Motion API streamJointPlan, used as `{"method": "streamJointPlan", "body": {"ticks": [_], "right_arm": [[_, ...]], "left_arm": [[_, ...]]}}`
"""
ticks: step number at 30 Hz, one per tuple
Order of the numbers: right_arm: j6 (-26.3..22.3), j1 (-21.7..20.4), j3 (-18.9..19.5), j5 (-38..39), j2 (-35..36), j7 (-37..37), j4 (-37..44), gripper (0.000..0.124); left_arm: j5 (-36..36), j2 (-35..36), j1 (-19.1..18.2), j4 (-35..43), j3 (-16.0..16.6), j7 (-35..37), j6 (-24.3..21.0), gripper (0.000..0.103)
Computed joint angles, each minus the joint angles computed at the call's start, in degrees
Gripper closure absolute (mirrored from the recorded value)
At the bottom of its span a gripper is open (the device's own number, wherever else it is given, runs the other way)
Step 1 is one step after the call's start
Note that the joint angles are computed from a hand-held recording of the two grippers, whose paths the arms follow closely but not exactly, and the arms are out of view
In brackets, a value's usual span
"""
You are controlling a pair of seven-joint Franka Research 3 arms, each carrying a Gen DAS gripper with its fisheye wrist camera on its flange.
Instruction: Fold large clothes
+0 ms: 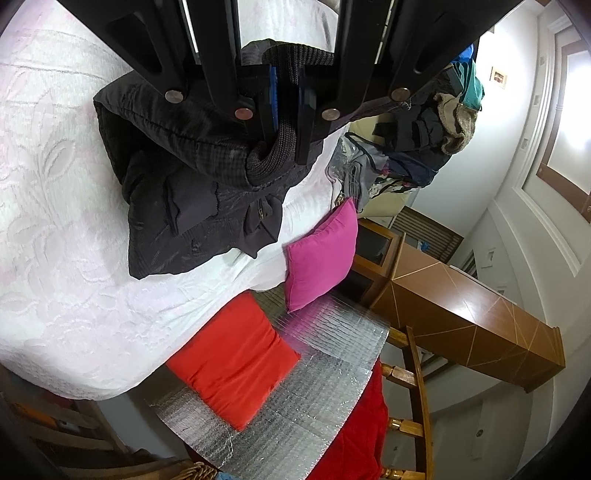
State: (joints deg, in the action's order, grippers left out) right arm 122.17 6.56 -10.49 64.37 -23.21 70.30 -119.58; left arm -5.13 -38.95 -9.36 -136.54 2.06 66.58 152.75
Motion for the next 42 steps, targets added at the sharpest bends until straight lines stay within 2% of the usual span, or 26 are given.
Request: {"method": "streamJointPlan", "body": {"ticks": [42], "right_arm": [[2.2,-0.5,3.8,-0.7,12.5,1.4,13.9,0.116]], "left_arm": [[-0.2,13.3,3.7,11.8,-1.4,4.4,-1.8,0.095]]}}
